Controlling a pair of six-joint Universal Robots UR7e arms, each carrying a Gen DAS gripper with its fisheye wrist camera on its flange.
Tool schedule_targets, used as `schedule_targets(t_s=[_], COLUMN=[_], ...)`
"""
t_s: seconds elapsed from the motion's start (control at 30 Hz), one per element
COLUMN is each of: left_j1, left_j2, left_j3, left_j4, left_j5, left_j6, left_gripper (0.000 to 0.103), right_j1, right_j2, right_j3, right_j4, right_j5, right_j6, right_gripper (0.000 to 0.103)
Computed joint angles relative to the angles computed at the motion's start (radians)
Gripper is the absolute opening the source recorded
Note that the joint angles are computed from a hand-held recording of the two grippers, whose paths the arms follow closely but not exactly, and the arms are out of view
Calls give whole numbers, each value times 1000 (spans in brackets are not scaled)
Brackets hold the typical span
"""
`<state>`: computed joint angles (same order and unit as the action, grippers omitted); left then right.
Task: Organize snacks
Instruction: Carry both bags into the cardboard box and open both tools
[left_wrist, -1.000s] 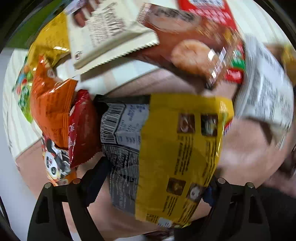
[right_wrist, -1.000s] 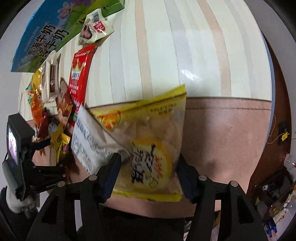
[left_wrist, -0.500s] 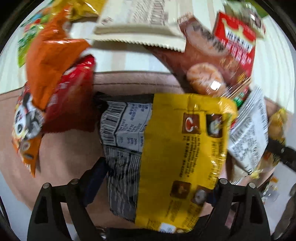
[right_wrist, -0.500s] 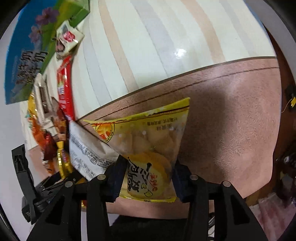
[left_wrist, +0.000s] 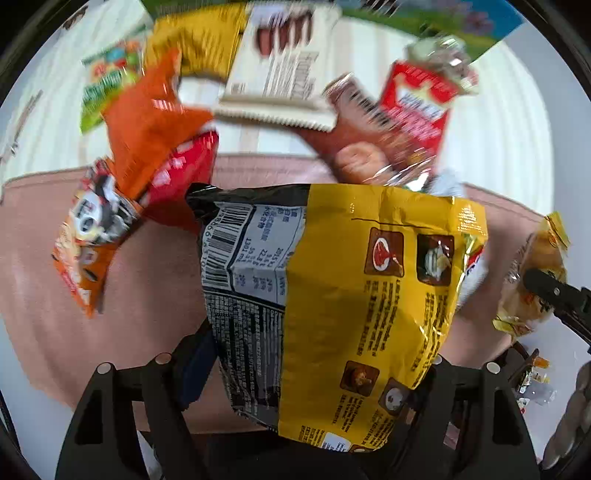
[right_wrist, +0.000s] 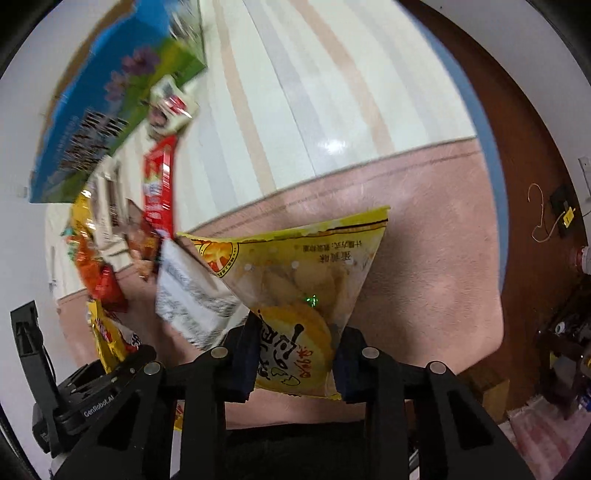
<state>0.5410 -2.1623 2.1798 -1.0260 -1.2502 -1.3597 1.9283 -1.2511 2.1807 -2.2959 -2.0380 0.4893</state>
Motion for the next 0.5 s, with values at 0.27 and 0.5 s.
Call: schedule_targets(t_s=[0.27,0.5], left_j1=[-87,-8], left_j2=[56,289], left_j3=[-255,-501], left_j4=[90,-27], left_j5=[103,279], left_j6=[16,151], left_gripper=[79,79], right_j1=[77,166], right_j2=[-32,167], right_j3=[-129,-407], right_j4=[31,-6], right_j5=[87,146], right_j6=[-45,-142], right_gripper=[34,34])
